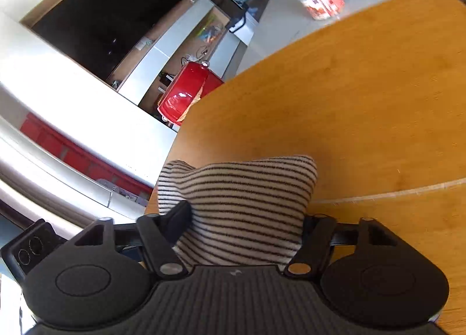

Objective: Fold clothes

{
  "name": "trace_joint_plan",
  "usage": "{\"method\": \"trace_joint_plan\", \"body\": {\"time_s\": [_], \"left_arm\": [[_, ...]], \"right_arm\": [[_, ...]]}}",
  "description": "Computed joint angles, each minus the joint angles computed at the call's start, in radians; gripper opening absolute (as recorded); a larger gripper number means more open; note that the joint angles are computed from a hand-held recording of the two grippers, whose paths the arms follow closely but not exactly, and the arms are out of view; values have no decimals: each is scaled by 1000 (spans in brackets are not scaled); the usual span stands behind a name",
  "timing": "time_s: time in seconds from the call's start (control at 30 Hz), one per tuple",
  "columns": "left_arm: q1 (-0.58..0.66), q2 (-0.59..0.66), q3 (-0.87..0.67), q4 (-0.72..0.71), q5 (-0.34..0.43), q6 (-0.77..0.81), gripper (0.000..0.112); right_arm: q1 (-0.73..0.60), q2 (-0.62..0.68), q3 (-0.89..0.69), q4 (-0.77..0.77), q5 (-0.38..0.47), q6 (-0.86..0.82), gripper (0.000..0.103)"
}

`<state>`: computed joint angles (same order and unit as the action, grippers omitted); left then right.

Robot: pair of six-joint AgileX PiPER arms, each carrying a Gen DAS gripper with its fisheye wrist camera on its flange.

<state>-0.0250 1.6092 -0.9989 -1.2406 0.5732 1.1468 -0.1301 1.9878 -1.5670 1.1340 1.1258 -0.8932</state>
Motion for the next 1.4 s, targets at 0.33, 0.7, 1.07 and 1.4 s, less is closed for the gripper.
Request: {"method": "trace_joint_plan", "body": {"time_s": [0.33, 0.7, 1.07, 1.4], "left_arm": [[41, -11, 57, -59, -25, 23, 73], [17, -30, 59, -43, -58, 29, 75], [40, -24, 64, -75, -42, 51, 75], [65, -104, 113, 1, -55, -28, 80]], "right_arm": [[251, -208, 114, -329, -352, -208, 47], [42, -239, 120, -208, -91, -103, 85], [-11, -186, 223, -148, 86, 4, 62], [165, -440, 368, -343, -227, -239, 54]]}}
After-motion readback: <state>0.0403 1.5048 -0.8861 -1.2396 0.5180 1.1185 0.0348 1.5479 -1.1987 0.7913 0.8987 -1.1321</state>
